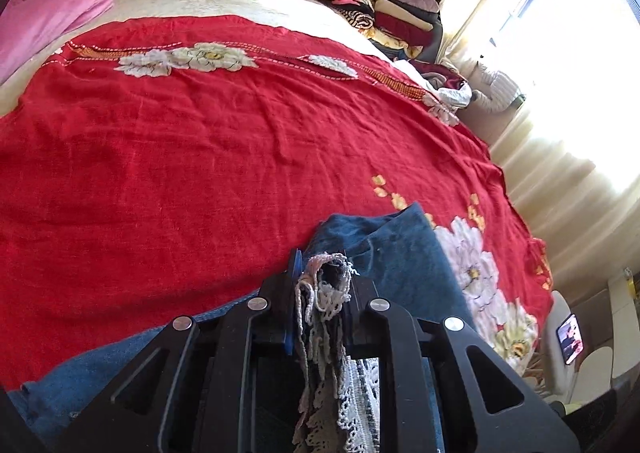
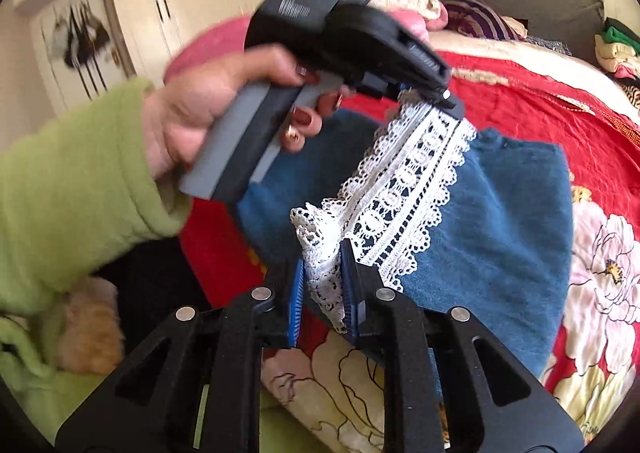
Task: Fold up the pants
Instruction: 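Lift the lace hem with both tools and fold the pants over lengthwise, then lower the folded pants onto the duvet and open both tools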
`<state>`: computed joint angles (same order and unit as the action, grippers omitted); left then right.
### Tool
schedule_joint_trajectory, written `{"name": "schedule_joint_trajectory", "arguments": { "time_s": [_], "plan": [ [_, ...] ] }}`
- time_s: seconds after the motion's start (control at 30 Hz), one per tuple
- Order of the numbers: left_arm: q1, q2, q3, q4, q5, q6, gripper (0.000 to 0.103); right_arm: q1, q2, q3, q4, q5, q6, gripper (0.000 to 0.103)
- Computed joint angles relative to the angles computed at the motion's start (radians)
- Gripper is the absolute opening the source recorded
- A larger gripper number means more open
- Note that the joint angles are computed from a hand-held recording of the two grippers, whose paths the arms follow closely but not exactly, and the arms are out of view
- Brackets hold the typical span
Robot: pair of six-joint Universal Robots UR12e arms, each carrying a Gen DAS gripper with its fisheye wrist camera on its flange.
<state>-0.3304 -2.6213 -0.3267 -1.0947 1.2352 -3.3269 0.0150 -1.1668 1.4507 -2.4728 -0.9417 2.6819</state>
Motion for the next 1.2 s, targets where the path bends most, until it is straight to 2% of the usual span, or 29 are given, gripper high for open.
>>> {"name": "schedule_joint_trajectory", "arguments": {
  "time_s": [0.1, 0.2, 0.23, 0.3, 0.33, 0.4, 0.43, 0.57, 0.63, 0.73, 0.83, 0.93, 1.03, 1.1, 1.2],
  "plan": [
    [-0.002, 0.009, -0.031, 0.016, 0.039, 0.018, 0.02, 0.01, -0.002, 0.012, 0.011, -0.029, -0.011, 0.019],
    [-0.005, 0.027, -0.072, 0.052, 0.079, 0.041, 0.026, -0.003, -0.015, 0.021, 0.03, 0.022, 0.002, 0.032],
    [-0.004, 0.033, -0.084, 0.067, 0.084, 0.045, 0.028, -0.014, -0.023, 0.029, 0.023, 0.051, 0.005, 0.036],
    [-0.001, 0.051, -0.121, 0.106, 0.088, 0.038, 0.039, -0.038, -0.047, 0.058, -0.028, 0.082, 0.036, 0.039],
    [0.0, 0.062, -0.136, 0.121, 0.095, 0.029, 0.039, -0.047, -0.056, 0.07, -0.056, 0.08, 0.053, 0.041],
    [0.003, 0.093, -0.191, 0.183, 0.1, 0.006, 0.039, -0.067, -0.072, 0.096, -0.121, 0.057, 0.094, 0.042],
    [0.002, 0.105, -0.209, 0.197, 0.109, 0.005, 0.039, -0.078, -0.083, 0.109, -0.149, 0.014, 0.118, 0.042],
    [0.001, 0.168, -0.312, 0.23, 0.079, 0.002, 0.039, -0.102, -0.094, 0.129, -0.182, -0.066, 0.16, 0.042],
    [0.0, 0.205, -0.377, 0.24, 0.067, 0.004, 0.046, -0.11, -0.085, 0.123, -0.197, -0.078, 0.178, 0.042],
    [-0.001, 0.246, -0.458, 0.257, 0.045, -0.007, 0.051, -0.11, -0.068, 0.103, -0.173, -0.096, 0.192, 0.042],
    [-0.002, 0.248, -0.473, 0.234, 0.01, -0.051, 0.057, -0.105, -0.053, 0.079, -0.139, -0.108, 0.194, 0.042],
    [-0.017, 0.226, -0.438, 0.181, 0.067, -0.066, 0.057, -0.098, -0.045, 0.072, -0.126, -0.126, 0.209, 0.044],
    [-0.03, 0.209, -0.414, 0.174, 0.12, -0.06, 0.056, -0.094, -0.042, 0.073, -0.132, -0.126, 0.208, 0.046],
    [-0.033, 0.196, -0.39, 0.158, 0.129, -0.076, 0.034, -0.089, -0.044, 0.077, -0.143, -0.133, 0.191, 0.047],
    [-0.025, 0.192, -0.372, 0.154, 0.082, -0.116, 0.025, -0.081, -0.047, 0.077, -0.133, -0.147, 0.177, 0.048]
  ]
}}
